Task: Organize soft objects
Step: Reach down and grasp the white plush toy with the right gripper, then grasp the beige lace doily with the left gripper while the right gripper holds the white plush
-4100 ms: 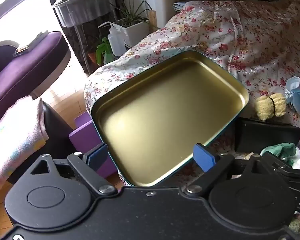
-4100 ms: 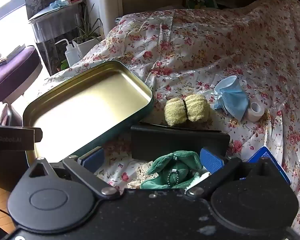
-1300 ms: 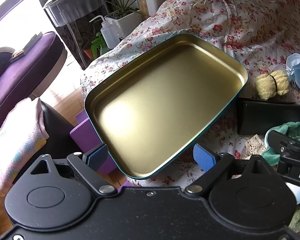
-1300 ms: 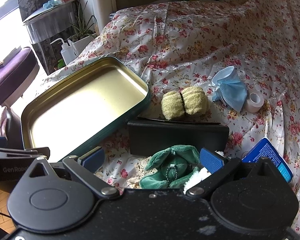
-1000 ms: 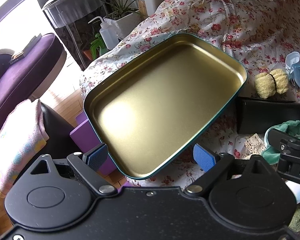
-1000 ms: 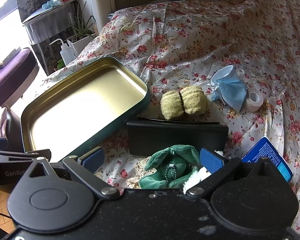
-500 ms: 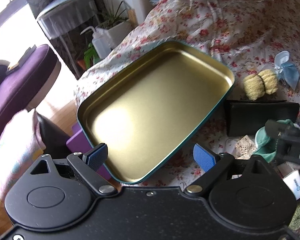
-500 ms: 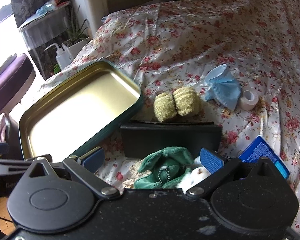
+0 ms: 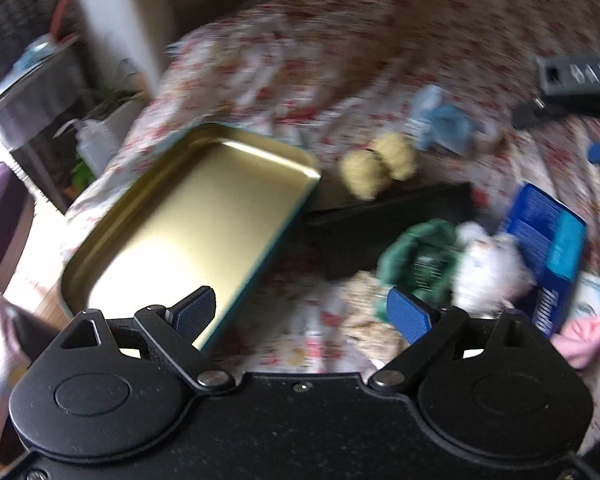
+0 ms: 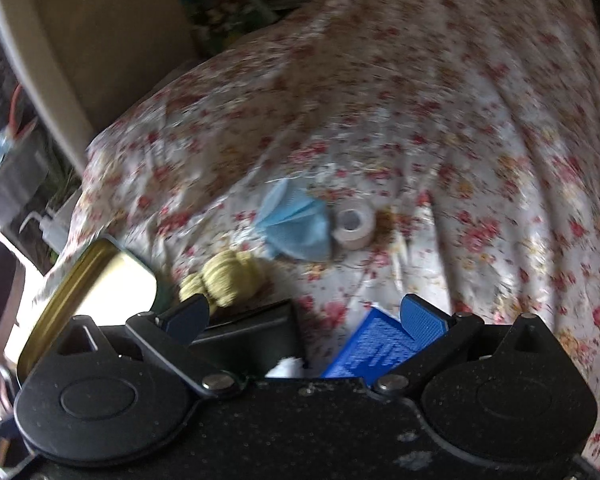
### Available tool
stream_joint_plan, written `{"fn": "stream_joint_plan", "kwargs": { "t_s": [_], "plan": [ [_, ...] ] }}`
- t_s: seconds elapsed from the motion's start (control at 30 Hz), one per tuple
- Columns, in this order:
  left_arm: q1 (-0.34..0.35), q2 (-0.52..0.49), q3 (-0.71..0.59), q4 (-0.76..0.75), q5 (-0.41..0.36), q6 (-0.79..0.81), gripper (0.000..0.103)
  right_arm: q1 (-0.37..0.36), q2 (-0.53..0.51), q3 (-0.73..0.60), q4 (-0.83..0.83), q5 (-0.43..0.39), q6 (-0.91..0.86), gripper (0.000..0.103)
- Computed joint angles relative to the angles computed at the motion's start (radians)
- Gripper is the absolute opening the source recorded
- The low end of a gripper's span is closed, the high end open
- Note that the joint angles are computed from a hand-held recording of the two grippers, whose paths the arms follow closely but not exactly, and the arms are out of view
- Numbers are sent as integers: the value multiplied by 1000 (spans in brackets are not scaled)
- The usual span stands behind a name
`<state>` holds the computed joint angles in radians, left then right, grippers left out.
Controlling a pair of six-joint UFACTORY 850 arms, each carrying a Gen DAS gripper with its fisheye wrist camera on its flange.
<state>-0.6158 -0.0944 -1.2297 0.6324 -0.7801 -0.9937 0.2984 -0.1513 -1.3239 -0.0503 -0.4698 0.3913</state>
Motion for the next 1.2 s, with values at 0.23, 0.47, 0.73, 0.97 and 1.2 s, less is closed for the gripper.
{"fn": "stream_joint_plan", "kwargs": {
  "t_s": [0.23,0.47,0.73,0.97,1.2],
  "plan": [
    [-60,-18,-1,17,69,60,90,-49,39,53,48,33,-69,102],
    [-62,-26,-1,-79,69,136,90,-47,88,148,162,28,-233,99],
    [-41,-21,27,-147,9,164,90,1,65,167,336,-15,-514,90],
    [-42,-8,45,-136,-1,158,90,59,16,156,168,-45,-397,67],
    [-35,-11,40,-140,7,161,90,54,14,166,236,-39,-484,43]
  ]
}}
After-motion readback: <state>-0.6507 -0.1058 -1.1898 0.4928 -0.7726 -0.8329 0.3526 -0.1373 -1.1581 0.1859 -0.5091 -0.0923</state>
